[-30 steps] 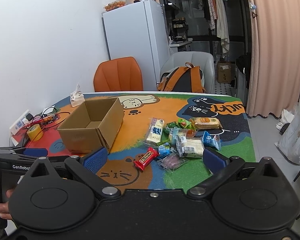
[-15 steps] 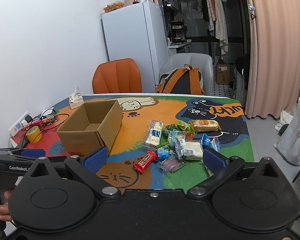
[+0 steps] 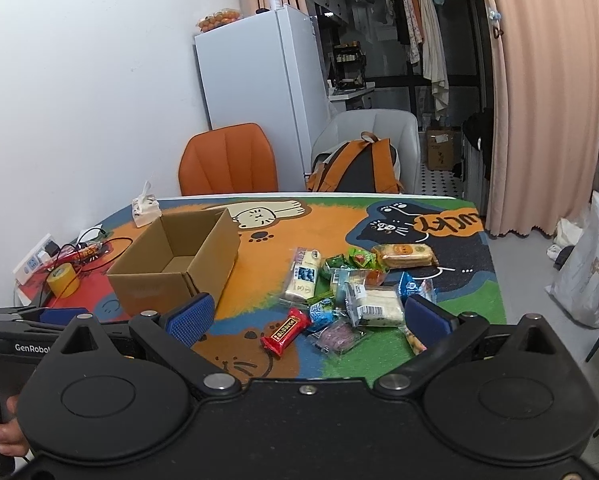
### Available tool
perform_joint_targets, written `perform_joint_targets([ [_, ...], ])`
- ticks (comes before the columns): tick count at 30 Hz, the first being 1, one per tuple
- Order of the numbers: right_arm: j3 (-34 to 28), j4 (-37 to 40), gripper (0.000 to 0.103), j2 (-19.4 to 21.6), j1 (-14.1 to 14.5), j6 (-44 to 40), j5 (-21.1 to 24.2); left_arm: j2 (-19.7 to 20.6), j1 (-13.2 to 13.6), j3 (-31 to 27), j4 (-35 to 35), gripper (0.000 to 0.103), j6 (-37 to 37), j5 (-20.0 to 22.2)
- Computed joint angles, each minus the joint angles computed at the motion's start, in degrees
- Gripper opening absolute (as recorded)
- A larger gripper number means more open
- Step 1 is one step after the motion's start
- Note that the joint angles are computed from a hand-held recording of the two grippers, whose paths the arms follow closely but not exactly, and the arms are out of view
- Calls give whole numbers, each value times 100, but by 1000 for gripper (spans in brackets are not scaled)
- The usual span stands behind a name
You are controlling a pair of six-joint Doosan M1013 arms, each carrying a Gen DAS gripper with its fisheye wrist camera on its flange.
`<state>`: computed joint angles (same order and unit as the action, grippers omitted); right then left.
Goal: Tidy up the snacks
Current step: 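Grasp the peanut snack bag with the right tool while the left tool grasps the red candy bar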
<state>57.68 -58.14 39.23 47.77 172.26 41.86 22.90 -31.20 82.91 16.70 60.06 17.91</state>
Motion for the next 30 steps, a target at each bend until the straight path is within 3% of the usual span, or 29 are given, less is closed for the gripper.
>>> perform_joint_targets([
  [7,45,-165,103,52,-51,172,-17,174,-33,-129,191,103,-283,-120],
  [11,294,-394,102,-45,-137,640,-424,254,-48,-158,303,102,-407,-280],
  [15,337,-365,92,-10,-200,753,-451,370,-25,-258,-284,101,171,-330],
  [18,363,-217,88,24,-242,702,-394,455,-36,-312,-320,101,236,-403],
  [26,372,-60,88,135,-358,652,-194,694,-57,-509,-553,94,503,-496],
  [30,372,77,82,196,-417,528,-223,843,-46,-668,-956,87,820,-396],
])
